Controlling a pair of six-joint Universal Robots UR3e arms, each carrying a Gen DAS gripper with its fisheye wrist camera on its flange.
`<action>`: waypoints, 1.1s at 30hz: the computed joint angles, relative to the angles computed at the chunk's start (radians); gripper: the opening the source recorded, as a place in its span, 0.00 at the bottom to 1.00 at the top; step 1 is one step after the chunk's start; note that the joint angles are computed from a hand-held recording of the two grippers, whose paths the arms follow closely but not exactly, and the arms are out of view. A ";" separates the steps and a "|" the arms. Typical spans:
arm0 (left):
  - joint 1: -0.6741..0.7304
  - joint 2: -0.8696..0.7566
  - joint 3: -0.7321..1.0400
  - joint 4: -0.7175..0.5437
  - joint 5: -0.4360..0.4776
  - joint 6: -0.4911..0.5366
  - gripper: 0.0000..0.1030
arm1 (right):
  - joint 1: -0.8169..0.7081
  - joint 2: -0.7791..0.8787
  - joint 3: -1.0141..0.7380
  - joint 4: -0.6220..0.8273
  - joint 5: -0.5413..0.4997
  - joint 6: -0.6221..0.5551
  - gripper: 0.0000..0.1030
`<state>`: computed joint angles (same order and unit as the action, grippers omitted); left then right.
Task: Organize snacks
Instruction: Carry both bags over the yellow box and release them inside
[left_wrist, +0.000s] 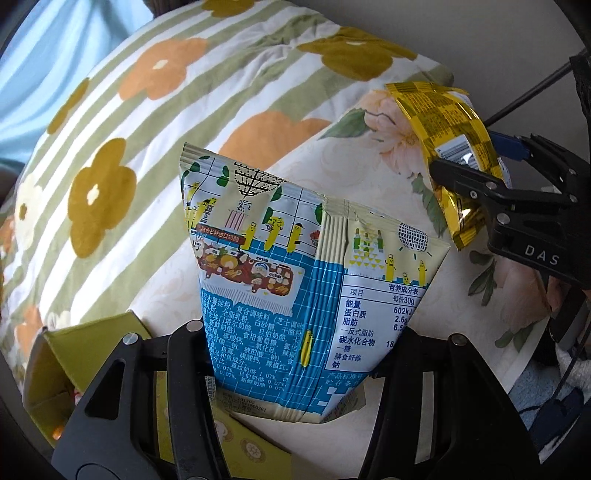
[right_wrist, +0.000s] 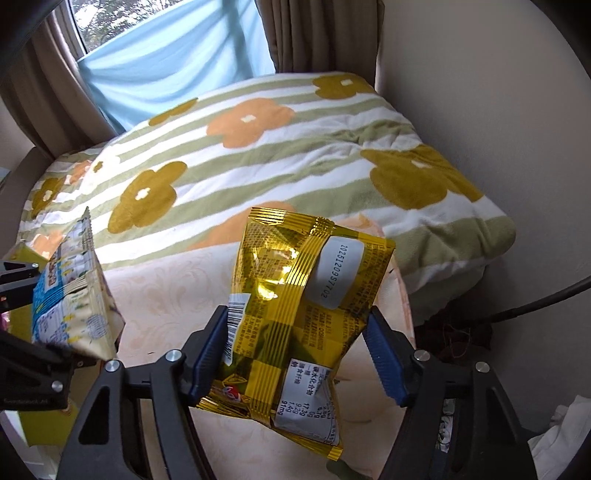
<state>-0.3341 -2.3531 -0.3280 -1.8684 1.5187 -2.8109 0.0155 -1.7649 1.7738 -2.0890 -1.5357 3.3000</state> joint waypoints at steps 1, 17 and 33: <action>0.000 0.028 -0.017 0.008 -0.001 -0.020 0.47 | 0.000 -0.012 -0.020 0.028 0.006 -0.003 0.65; 0.286 0.729 -0.625 0.200 -0.049 -0.209 0.47 | 0.239 0.063 -0.477 0.218 0.074 -0.086 0.65; 1.112 0.974 -0.888 0.058 -0.299 0.389 0.47 | 0.728 0.846 -1.445 0.360 -0.090 0.200 0.65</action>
